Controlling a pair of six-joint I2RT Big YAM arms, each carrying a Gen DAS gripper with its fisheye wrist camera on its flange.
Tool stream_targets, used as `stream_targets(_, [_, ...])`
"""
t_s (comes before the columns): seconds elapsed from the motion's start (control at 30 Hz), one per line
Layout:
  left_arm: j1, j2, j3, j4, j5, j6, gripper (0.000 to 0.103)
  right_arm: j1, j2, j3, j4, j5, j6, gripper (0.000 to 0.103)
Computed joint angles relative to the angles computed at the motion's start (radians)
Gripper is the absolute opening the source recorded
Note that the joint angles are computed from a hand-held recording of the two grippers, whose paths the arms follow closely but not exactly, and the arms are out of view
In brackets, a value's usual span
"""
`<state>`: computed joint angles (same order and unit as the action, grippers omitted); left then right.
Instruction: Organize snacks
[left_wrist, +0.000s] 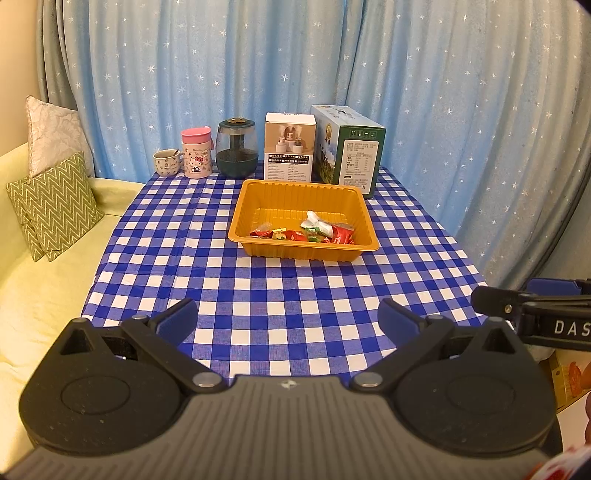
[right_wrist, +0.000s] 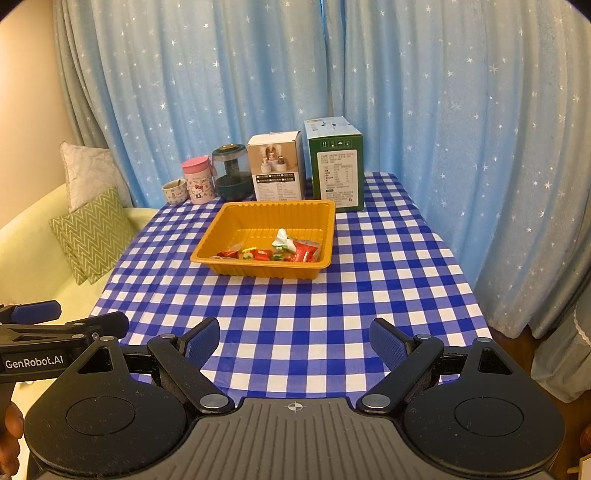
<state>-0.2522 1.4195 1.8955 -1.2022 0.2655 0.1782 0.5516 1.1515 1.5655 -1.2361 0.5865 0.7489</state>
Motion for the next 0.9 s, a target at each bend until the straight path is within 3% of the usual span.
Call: stream_targets(0.9, [0.006, -0.003, -0.011, 0.015, 0.003, 0.002, 0.103, -0.003, 0.0, 0.001, 0.0, -0.003, -0.003, 0.088])
